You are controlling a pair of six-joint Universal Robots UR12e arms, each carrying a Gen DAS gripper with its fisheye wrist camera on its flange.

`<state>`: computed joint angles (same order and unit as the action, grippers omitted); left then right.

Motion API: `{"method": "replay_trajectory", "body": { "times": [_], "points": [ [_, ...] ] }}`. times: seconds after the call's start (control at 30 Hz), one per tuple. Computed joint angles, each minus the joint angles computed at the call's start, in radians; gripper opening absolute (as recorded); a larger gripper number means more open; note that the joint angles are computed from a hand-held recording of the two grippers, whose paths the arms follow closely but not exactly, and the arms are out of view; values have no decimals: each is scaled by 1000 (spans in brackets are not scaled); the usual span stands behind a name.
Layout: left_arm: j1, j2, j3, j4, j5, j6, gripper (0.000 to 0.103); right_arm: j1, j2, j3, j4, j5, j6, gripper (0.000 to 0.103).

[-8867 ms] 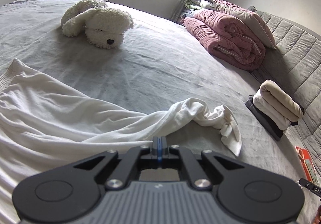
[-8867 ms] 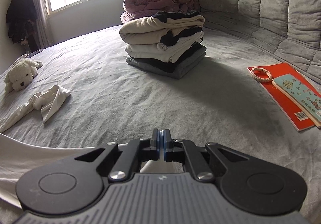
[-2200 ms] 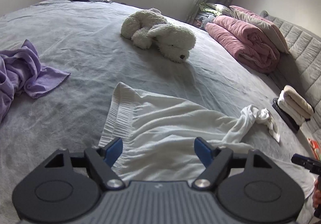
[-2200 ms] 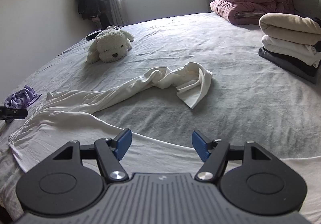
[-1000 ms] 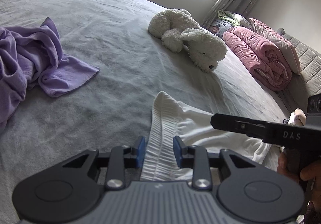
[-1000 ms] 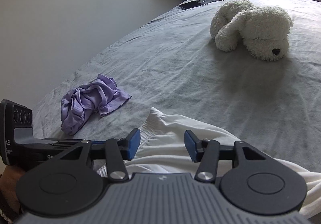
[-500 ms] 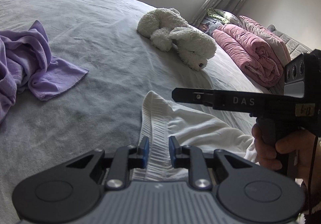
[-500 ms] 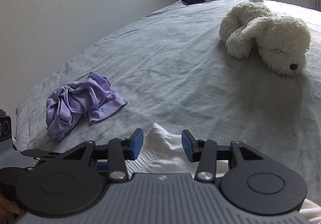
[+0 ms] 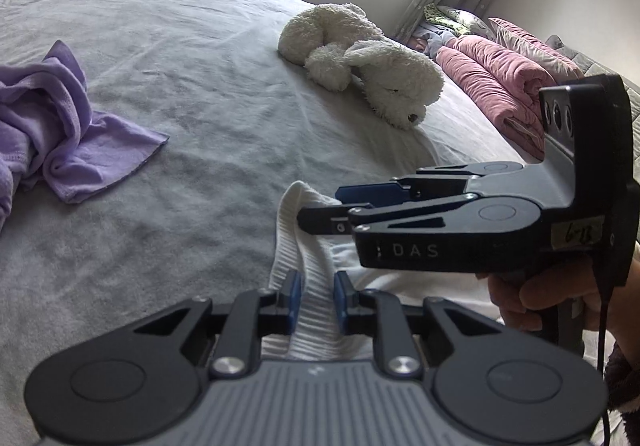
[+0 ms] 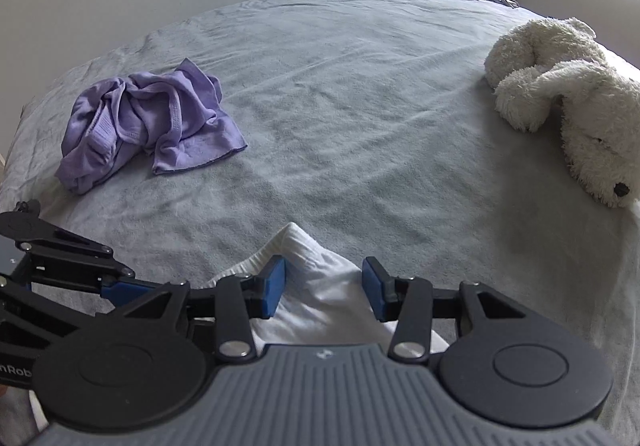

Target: Fold clothes

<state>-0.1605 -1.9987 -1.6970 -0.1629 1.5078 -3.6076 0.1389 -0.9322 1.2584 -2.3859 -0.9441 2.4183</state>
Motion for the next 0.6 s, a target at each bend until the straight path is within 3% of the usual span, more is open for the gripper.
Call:
{"method": "replay_trajectory", "body": {
  "times": [0.1, 0.17, 0.33, 0.53, 0.57, 0.6],
  "points": [
    [-5, 1, 3, -11, 21, 23, 6, -1, 1, 2, -14, 21, -6, 40],
    [-7, 4, 1, -13, 36, 35, 4, -3, 3, 4, -16, 51, 0, 18],
    [-14, 13, 5, -52, 92, 43, 3, -1, -1, 29, -91, 92, 24, 16],
    [-10, 11, 10, -57, 84, 36, 10, 9, 4, 33, -106, 66, 45, 22],
    [-7, 11, 9, -45, 79, 18, 14, 3, 2, 27, -91, 74, 47, 27],
    [-6, 10, 8, -33, 81, 3, 25, -2, 1, 21, -76, 82, 49, 31]
  ]
}}
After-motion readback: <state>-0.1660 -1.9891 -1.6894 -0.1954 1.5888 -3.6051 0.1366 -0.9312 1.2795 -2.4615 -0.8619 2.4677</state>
